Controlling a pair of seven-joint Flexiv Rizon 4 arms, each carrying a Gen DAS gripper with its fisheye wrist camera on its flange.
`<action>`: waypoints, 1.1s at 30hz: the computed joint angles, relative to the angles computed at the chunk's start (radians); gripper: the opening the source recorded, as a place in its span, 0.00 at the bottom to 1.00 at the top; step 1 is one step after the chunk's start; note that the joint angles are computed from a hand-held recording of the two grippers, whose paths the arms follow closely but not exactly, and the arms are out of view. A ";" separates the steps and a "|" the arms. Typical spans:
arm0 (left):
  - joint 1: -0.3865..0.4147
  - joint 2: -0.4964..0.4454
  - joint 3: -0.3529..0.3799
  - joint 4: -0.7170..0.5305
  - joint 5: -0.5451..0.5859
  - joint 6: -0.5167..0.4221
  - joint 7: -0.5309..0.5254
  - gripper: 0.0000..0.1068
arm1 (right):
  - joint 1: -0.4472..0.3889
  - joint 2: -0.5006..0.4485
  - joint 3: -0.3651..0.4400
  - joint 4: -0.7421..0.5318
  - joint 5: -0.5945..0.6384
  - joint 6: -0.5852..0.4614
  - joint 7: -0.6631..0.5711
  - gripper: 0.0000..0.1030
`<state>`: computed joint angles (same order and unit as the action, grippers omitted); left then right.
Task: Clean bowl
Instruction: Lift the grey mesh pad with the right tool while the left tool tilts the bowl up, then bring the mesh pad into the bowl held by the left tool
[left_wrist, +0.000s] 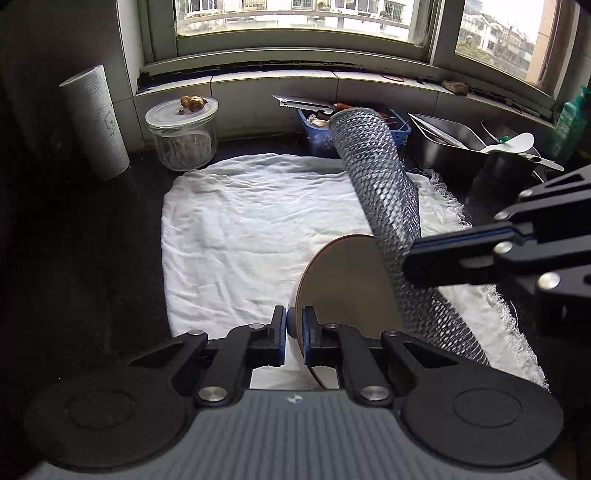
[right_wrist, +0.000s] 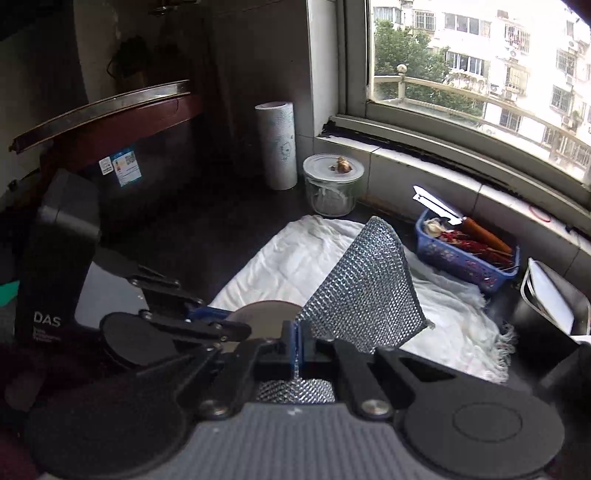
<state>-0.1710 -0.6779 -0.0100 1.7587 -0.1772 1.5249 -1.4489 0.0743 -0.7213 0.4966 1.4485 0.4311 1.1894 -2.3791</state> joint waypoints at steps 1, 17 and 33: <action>0.010 0.001 -0.011 0.003 -0.005 0.000 0.001 0.07 | -0.012 -0.018 0.017 -0.021 0.010 -0.034 -0.001 0.02; 0.067 0.000 -0.075 0.006 -0.055 -0.025 0.029 0.07 | 0.094 -0.180 -0.120 -0.249 0.034 -0.347 0.293 0.01; 0.066 -0.005 -0.068 -0.009 -0.065 -0.051 0.015 0.07 | 0.108 -0.004 -0.110 0.013 -0.127 -0.044 0.162 0.39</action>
